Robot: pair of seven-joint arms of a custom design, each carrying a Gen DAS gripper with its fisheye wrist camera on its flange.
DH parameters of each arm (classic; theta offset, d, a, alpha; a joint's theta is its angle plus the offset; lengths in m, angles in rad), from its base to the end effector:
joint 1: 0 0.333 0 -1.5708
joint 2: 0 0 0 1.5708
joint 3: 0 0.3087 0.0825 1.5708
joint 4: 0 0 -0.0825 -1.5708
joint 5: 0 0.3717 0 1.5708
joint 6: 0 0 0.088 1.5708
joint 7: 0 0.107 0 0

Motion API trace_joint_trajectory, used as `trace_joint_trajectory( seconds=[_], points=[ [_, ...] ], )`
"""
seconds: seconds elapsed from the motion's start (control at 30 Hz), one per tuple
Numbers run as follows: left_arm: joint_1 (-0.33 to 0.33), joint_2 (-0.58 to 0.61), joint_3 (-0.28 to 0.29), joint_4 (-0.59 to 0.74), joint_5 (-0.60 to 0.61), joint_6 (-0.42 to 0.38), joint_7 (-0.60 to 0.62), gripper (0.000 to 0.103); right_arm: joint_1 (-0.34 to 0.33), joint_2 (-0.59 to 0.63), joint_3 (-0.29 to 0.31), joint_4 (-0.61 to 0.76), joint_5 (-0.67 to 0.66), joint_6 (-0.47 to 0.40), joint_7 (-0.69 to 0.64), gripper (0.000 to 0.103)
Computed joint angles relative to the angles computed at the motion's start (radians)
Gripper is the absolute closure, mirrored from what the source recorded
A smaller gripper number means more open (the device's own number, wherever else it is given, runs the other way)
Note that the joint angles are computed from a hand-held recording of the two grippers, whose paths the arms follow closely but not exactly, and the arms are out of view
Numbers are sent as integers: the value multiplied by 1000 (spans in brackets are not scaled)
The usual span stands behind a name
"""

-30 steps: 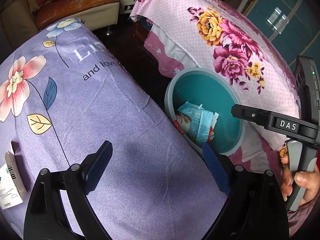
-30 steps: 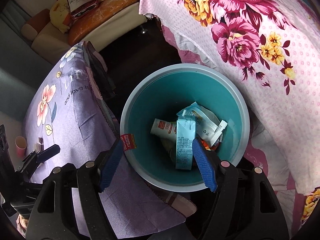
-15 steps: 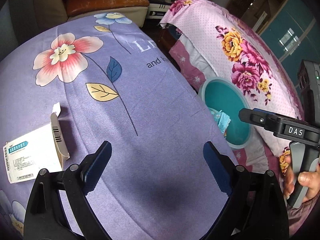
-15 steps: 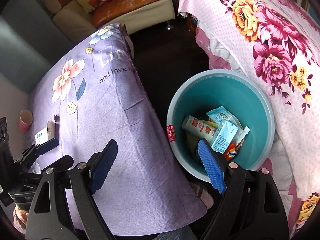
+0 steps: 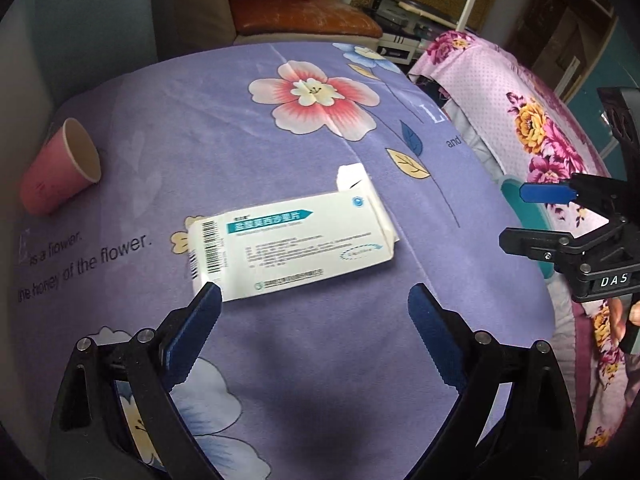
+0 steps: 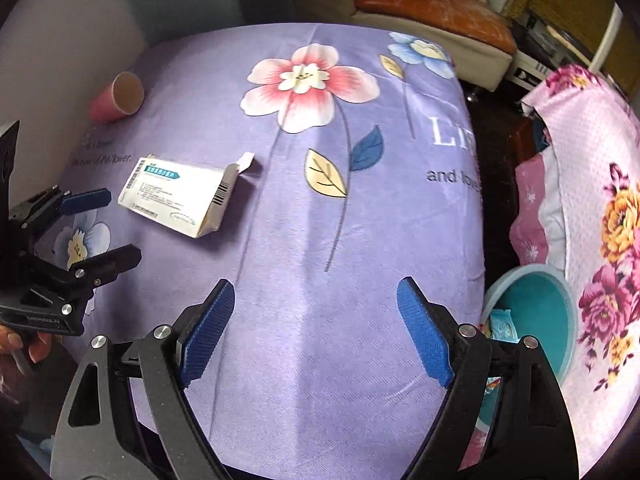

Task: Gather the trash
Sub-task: 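Move both open tools back over the medicine box and pink cup, then grasp the white medicine box with the right tool while the left tool grasps the pink cup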

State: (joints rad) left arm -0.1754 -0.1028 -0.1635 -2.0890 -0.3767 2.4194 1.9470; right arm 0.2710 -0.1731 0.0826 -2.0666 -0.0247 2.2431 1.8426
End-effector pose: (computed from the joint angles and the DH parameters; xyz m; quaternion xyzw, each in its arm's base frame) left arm 0.5163 -0.1865 0.5133 -0.4981 0.8287 -0.2496 0.0531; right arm 0.4931 0.1837 0.5410 -0.7286 0.6624 -0.0950 0.1464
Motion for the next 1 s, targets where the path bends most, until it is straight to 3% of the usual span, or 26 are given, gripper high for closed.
trace_joint_trajectory(
  seconds=[0.23,0.47,0.8,1.0],
  points=[
    [71,-31,63,-42,0,5,42,8,68,229,35,267,-31,-111,-172,19],
    [123,-24,90,-52,5,-8,105,8,125,424,35,510,-82,-258,-306,19],
    [178,19,98,-7,-2,-34,136,8,195,696,11,890,-120,-477,-487,19],
    [195,46,93,27,18,-41,108,8,198,809,3,1056,-44,-555,-529,19]
  ],
)
